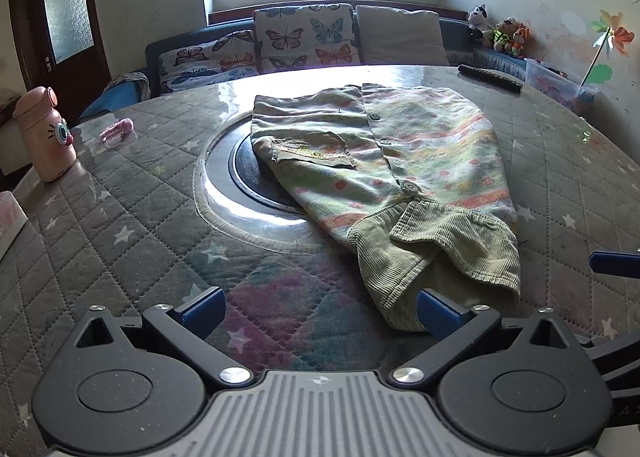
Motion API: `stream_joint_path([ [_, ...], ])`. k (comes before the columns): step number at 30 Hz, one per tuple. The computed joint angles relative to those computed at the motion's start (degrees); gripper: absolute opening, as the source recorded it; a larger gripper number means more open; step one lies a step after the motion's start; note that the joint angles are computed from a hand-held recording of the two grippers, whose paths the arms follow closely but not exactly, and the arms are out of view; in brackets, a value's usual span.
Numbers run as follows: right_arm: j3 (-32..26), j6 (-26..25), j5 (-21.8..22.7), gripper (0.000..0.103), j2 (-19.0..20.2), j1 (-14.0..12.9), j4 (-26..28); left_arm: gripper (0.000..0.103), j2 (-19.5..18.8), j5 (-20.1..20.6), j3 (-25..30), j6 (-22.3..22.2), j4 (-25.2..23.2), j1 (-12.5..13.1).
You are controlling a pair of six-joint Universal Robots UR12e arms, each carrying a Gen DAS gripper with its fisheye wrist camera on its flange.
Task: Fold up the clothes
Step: 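Move both tools toward the folded green patterned shirt on the table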
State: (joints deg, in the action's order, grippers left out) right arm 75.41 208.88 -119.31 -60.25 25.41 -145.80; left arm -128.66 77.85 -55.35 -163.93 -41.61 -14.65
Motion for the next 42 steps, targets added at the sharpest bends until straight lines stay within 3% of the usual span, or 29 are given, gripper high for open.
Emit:
stream_joint_path([
  [6, -0.5, -0.53, 0.1, 0.103, 0.21, -0.14, -0.07, 0.103, -0.25, 1.69, 0.38, 0.79, 0.17, -0.37],
  [25, -1.92, -1.48, -0.06, 0.102, 0.63, -0.88, 0.88, 0.103, -1.57, 1.49, 2.91, 1.03, -1.6, -0.44],
  [39, -3.45, -0.35, 0.51, 0.092, 1.25, -2.01, 2.25, 0.101, -3.3, 0.97, 6.02, 1.93, -2.64, -0.62],
  [42, -3.78, -0.25, 0.1, 0.088, 1.35, -2.45, 2.78, 0.096, -3.63, 0.7, 6.64, 2.5, -2.89, -0.66],
])
